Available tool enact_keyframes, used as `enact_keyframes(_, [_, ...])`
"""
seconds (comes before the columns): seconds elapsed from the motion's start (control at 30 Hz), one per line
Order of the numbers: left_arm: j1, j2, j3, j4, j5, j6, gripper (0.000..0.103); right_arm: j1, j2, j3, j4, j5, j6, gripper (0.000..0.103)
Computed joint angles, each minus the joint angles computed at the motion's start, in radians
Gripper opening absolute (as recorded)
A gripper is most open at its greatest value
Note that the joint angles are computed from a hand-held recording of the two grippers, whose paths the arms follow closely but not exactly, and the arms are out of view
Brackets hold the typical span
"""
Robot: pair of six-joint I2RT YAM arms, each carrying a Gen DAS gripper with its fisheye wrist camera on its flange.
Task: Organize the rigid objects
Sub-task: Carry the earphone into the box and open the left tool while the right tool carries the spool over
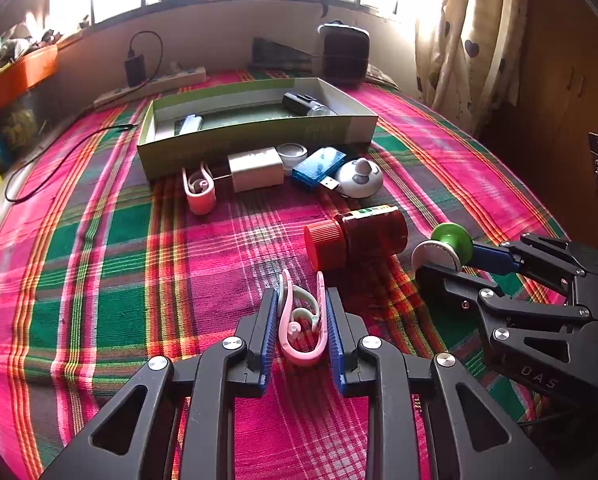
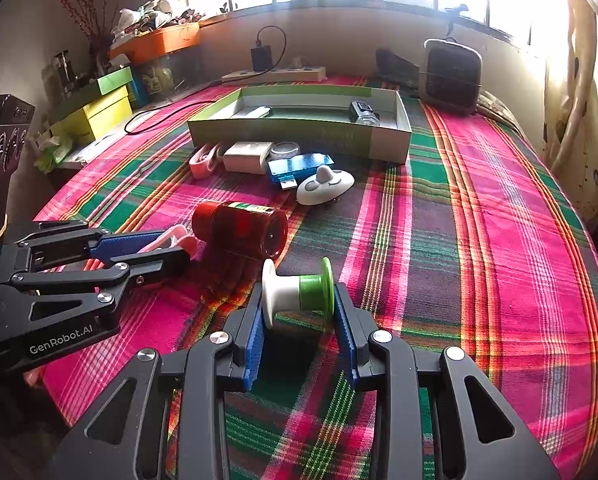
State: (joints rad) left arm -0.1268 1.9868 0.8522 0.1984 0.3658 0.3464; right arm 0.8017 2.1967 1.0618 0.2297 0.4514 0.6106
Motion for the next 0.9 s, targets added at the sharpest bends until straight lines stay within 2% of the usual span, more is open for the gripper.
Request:
enact_keyframes(0.5, [0.020, -0.071, -0.001, -0.009, 0.024, -0.023, 0.022, -0.003, -0.046, -0.006, -0.004, 0.031, -0.022, 0.033])
enact_keyframes(0.9, [0.026, -0.049, 0.131, -0.081, 0.030, -0.055, 0.022, -0.054, -0.085, 0.013, -0.015, 0.011, -0.086, 0.033])
